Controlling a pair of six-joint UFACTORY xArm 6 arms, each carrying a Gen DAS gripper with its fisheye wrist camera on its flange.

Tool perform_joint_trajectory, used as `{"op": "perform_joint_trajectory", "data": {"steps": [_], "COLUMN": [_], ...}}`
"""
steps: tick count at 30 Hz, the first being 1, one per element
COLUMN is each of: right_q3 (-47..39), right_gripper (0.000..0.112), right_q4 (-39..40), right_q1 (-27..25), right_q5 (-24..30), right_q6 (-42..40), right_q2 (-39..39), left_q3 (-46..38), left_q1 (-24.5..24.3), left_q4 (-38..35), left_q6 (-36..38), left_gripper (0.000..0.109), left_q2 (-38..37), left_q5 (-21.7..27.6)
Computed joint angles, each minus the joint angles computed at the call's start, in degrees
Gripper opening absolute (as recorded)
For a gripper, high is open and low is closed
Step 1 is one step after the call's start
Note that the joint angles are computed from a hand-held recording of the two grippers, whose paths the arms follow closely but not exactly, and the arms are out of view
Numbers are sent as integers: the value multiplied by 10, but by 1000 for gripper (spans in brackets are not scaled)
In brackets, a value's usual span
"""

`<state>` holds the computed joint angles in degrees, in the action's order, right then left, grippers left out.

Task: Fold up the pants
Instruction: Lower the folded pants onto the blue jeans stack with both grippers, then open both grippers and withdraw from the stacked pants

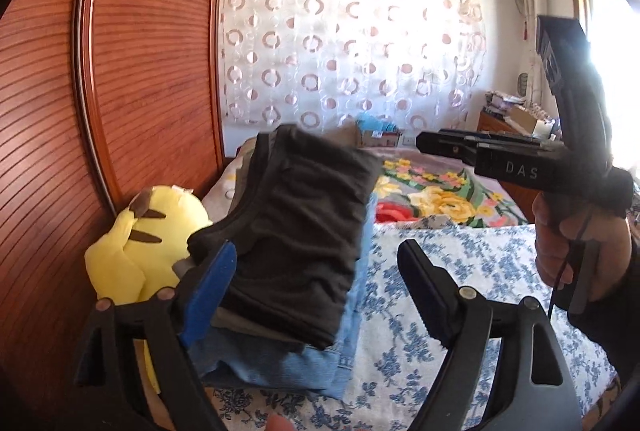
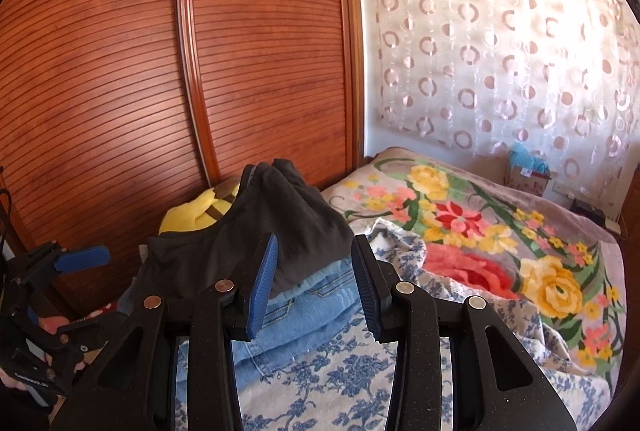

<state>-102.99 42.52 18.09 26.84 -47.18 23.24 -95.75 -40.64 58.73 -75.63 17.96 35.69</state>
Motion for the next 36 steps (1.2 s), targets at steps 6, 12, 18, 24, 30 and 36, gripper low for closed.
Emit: {"op": "perform_joint_trajectory", "data": {"steps": [6,12,18,24,30,36], "right_q3": [94,194,283,368,453,544], "right_gripper": [44,61,72,74,75,75], "right_q4": [28,40,50,77,40,-49], "right_q1": [-5,-12,-12,-15,-29,-52], "right_q5": [-51,-110,-169,-204,-237,-265], "right_q6": [-23,-29,-38,-51,5,106], "right_q2": [-76,-157,-230,-310,-384,-464], "left_q3": [-6,-18,-50,-68,-74,-82], "left_q1": [-19,-44,-71,-91,-111,-136], "left_q4": [44,78,81,79,82,87], "left_q6": [-42,-54,-38,-18,-24,-21], "left_gripper": [83,83,83,83,83,84], "left_q2": [-11,-16,-5,6,12,17], "left_q5": [14,22,59,62,50,59]}}
